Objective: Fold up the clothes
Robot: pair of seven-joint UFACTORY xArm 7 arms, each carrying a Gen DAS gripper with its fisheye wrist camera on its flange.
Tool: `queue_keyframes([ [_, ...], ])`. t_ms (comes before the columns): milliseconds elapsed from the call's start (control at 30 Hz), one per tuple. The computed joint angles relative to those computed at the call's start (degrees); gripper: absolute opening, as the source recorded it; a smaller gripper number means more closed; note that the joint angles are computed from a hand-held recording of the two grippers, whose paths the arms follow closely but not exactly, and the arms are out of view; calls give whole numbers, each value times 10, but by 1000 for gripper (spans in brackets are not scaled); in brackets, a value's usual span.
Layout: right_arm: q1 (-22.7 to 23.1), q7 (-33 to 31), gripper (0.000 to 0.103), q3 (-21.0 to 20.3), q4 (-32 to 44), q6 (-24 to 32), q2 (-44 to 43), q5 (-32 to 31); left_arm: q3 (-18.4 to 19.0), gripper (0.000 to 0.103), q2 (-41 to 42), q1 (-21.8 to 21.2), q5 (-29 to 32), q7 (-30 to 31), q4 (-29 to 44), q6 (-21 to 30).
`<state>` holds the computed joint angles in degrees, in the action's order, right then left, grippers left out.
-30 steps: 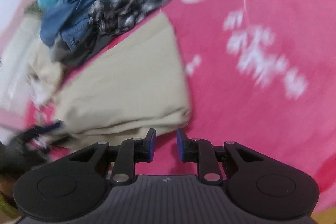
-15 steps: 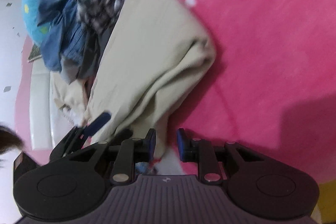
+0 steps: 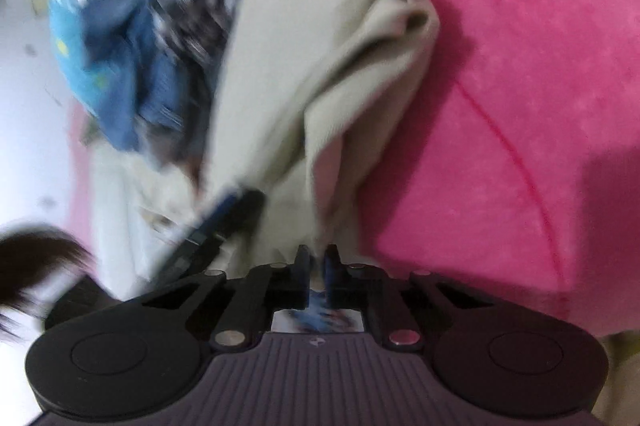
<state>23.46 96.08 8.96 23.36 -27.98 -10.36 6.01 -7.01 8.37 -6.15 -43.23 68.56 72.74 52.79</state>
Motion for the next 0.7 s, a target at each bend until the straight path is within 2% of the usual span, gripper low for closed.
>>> queue_keyframes([
  [33, -10, -20, 2, 15, -2, -11, -2, 27, 2, 55, 5, 5, -5, 2, 10, 19],
  [100, -16, -34, 1, 17, 4, -22, 3, 41, 3, 55, 6, 10, -8, 7, 15, 37],
  [233, -21, -45, 2, 10, 26, -22, 24, 41, 2, 51, 5, 7, 10, 19, 8, 34],
  [300, -25, -60, 2, 16, 34, -21, 34, 58, 0, 42, 4, 5, 11, 32, 2, 29],
  [333, -26, -68, 2, 18, 40, -19, 39, 65, -1, 41, 5, 4, 10, 35, 1, 25],
  [500, -36, -145, 2, 32, 53, 33, 21, 86, -3, 20, 1, 2, -4, 52, -9, 10],
  [633, -29, -180, 2, 29, 60, 71, 5, 69, -4, 9, -16, -2, -25, 72, -30, -16],
  [700, -30, -185, 2, 33, 63, 66, 12, 76, -2, 7, -24, -3, -42, 78, -37, -26],
])
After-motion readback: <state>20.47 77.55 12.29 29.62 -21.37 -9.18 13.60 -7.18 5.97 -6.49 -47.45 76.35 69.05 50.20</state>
